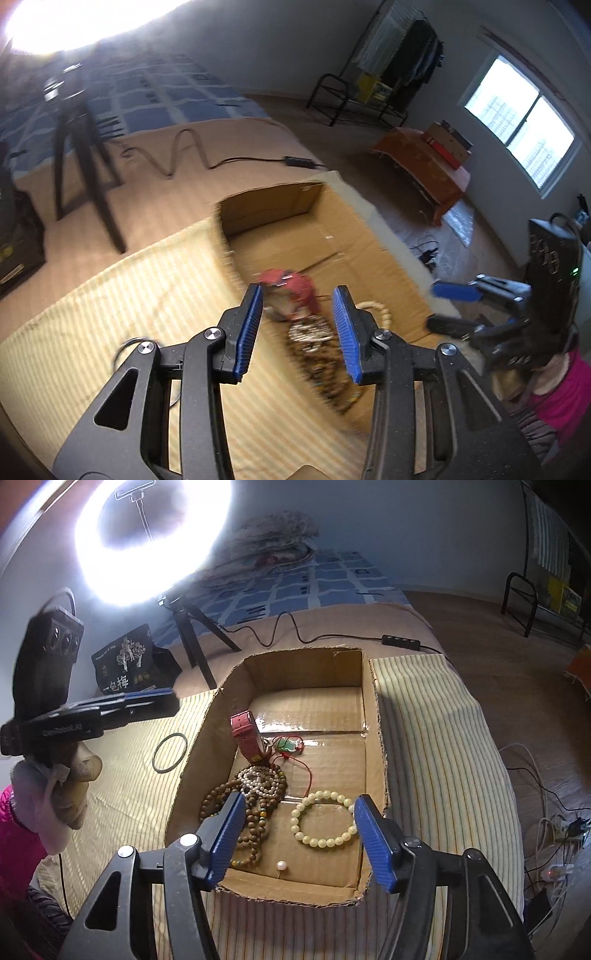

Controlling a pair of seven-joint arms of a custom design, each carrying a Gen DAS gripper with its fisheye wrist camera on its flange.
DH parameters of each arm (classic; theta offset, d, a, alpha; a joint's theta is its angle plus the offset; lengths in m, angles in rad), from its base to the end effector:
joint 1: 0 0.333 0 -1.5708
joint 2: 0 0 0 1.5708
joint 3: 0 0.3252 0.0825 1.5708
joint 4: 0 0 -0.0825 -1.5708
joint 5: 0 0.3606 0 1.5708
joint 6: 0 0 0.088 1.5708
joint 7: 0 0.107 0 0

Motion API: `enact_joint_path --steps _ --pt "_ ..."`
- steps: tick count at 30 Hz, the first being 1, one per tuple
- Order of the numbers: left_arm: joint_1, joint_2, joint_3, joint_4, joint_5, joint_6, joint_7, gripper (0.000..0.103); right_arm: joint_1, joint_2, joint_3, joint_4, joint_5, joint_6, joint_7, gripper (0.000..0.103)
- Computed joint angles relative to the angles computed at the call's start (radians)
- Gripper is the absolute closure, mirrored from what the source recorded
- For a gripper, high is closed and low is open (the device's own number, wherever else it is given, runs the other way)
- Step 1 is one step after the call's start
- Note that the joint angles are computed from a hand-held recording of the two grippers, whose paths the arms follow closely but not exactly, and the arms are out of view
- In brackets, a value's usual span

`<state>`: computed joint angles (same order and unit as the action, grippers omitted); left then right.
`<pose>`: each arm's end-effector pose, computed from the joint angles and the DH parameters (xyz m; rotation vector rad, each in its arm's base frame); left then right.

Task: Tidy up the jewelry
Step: 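Carry the necklace into the box and release it while the right gripper drops the pearl bead there, then lower the left gripper onto the black rubber ring and grasp its rim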

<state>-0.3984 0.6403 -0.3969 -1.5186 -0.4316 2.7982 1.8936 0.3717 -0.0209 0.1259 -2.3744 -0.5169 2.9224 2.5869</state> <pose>0.5756 -0.4602 0.3979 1.3209 -2.5097 1.1872 0.4382 0.2735 0.4153 -1.7806 1.8613 -0.3568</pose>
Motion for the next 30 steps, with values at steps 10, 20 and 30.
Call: enact_joint_path --steps 10,20,30 --pt "0.028 -0.038 0.087 -0.105 0.065 0.014 -0.078 0.063 -0.003 -0.007 0.002 0.014 -0.065 -0.054 0.054 0.038" --pt "0.049 -0.012 0.129 -0.120 0.117 -0.016 -0.170 0.063 -0.003 -0.010 0.005 0.022 -0.095 -0.091 0.079 0.038" --pt "0.053 0.023 0.145 -0.102 0.156 -0.049 -0.226 0.063 -0.007 -0.019 0.006 0.018 -0.118 -0.097 0.103 0.038"
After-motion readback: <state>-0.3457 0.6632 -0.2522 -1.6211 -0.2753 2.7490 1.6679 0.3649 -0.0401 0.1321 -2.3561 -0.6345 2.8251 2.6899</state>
